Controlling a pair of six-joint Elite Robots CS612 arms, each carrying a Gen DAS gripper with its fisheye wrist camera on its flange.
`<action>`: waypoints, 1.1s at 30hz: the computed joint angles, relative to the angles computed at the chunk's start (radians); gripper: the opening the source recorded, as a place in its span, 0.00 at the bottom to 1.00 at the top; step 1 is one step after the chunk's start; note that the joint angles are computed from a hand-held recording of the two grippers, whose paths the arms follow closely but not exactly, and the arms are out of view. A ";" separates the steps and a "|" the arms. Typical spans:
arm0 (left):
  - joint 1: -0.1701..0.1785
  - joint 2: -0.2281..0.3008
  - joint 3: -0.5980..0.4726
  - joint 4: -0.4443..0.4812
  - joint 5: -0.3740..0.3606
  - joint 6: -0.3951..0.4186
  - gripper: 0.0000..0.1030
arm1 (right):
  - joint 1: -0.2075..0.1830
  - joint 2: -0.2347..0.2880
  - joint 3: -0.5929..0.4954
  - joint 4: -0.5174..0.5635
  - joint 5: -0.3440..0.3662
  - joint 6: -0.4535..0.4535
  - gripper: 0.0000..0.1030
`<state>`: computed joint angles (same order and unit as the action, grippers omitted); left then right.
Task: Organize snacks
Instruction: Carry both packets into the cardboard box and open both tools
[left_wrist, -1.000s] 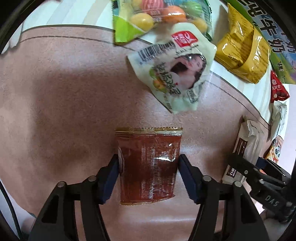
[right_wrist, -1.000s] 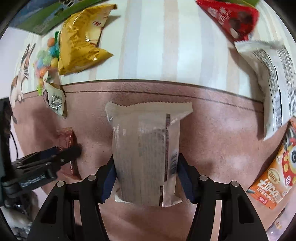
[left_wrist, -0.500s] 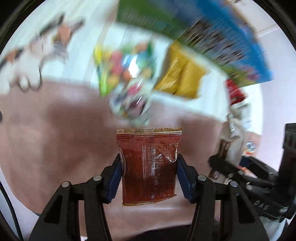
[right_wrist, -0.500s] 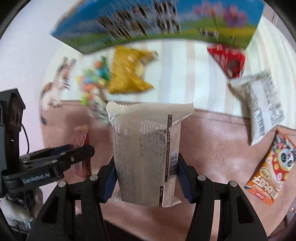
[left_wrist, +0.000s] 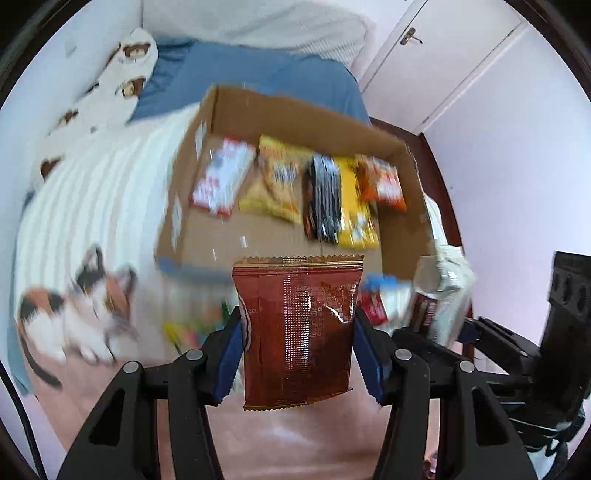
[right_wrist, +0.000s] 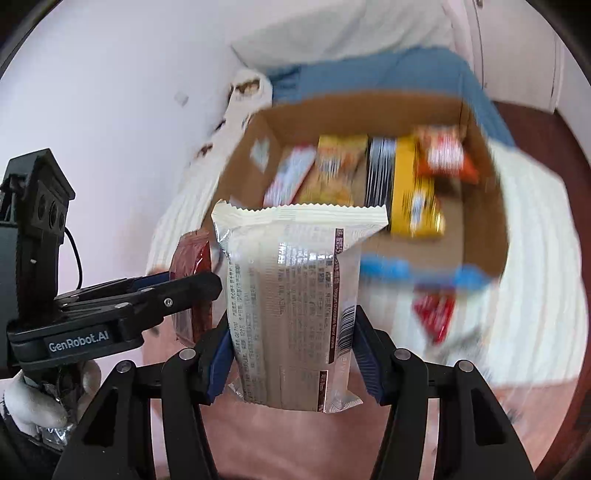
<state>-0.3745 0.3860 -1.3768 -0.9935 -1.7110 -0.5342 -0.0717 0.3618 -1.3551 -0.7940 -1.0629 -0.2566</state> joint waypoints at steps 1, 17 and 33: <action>0.007 -0.014 0.029 -0.019 0.004 0.004 0.51 | -0.002 -0.011 0.023 -0.027 0.002 0.007 0.59; 0.085 -0.113 0.395 -0.075 -0.053 0.031 0.51 | 0.054 -0.117 0.407 -0.217 -0.080 0.116 0.59; 0.079 -0.093 0.384 -0.072 -0.021 0.066 0.85 | 0.076 -0.140 0.501 -0.179 -0.238 0.077 0.95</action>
